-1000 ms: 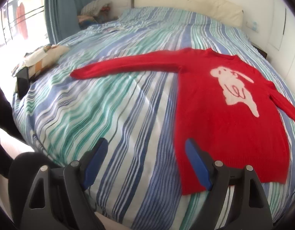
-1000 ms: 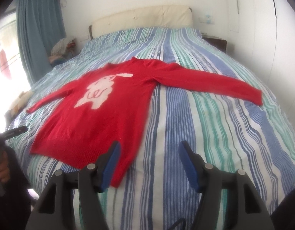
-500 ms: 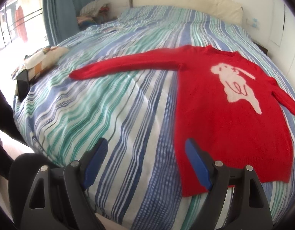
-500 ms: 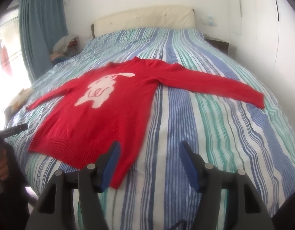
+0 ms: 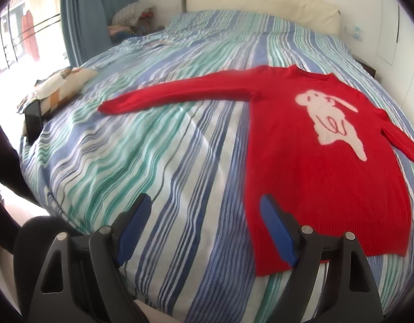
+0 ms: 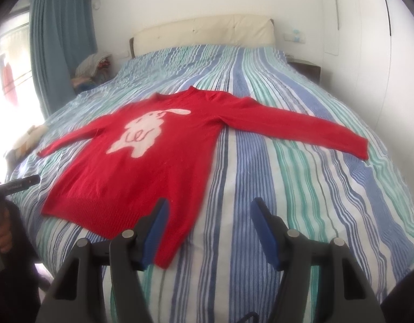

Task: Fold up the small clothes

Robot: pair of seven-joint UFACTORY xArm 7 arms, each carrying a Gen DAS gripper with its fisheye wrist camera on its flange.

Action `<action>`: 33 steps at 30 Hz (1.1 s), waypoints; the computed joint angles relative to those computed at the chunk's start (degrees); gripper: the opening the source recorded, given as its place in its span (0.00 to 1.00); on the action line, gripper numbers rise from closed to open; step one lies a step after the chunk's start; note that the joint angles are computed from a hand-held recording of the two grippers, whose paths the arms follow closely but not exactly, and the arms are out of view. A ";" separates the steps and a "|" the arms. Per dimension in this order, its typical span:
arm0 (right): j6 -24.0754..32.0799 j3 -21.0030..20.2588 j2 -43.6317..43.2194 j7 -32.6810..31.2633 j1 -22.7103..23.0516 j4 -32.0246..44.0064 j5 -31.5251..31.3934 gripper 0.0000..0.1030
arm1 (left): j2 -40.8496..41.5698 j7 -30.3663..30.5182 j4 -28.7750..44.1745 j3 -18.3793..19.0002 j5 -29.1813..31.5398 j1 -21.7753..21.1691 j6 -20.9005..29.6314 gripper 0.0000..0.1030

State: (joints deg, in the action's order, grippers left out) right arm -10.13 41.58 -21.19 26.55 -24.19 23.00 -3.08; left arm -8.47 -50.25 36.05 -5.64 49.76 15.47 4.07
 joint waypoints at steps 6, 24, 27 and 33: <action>-0.05 -0.66 -0.33 -0.04 0.61 -0.28 0.14 0.61 | -0.93 -2.79 -0.26 -1.09 3.34 1.65 -0.71 0.82; 0.13 -2.50 0.62 -0.61 1.62 -0.06 0.05 0.61 | 0.72 -0.43 0.64 0.34 1.64 -1.07 0.94 0.84; 0.08 -2.39 0.60 -0.76 1.63 -0.15 0.29 0.61 | 0.70 -1.59 0.82 0.35 3.03 -1.27 1.57 0.85; 0.25 -3.13 0.74 -0.98 2.72 -0.14 0.34 0.61 | 0.28 -3.51 0.69 0.96 5.06 -1.75 2.31 0.87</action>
